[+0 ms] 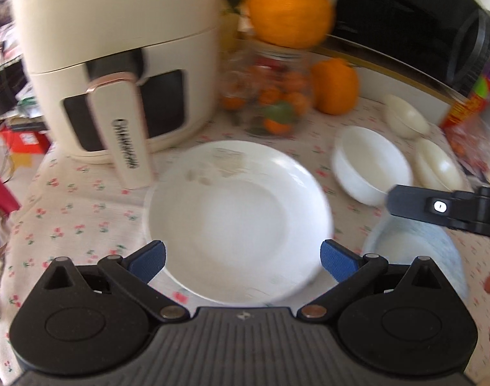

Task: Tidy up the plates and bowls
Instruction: 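Move both grippers to the white rose-print plate and grasp its rim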

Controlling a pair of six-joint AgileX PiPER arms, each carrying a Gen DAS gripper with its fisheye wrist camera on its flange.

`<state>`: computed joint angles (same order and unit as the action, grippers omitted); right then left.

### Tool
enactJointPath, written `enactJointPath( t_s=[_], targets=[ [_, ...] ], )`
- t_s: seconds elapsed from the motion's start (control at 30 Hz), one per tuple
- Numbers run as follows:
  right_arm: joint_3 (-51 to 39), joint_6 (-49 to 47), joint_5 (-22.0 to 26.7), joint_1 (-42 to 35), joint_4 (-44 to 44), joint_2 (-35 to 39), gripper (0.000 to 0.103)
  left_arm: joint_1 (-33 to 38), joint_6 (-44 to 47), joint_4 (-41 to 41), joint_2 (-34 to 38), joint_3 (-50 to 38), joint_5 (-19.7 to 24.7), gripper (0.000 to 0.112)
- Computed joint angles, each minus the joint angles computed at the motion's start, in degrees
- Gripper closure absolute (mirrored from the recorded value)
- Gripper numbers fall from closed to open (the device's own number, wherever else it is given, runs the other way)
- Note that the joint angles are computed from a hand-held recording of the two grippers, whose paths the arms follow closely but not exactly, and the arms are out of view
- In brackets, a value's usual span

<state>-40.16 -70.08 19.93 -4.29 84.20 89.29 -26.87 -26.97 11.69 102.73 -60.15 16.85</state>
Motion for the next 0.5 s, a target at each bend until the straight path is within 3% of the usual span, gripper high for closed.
enactJointPath(
  t_s=[0.1,0.2,0.37,0.5],
  targets=[
    [-2.3,-0.5,1.6,0.5,1.7,3.5,0.011,1.7,-3.0,1.7,1.8,-1.4,0.6,0.010],
    [-4.1,-1.1,1.5,1.7,2.6,6.2,0.011,3.3,0.2,-2.3,3.1,-2.4,0.7,0.010],
    [-5.9,-5.5,-2.0,5.1,5.6,9.3,0.011,4.8,3.7,-5.9,4.7,-3.3,0.4,0.012],
    [-6.9,-9.6,-5.1,7.6,9.2,11.0,0.013,5.1,3.1,-5.4,5.8,-4.0,0.0,0.022]
  ],
)
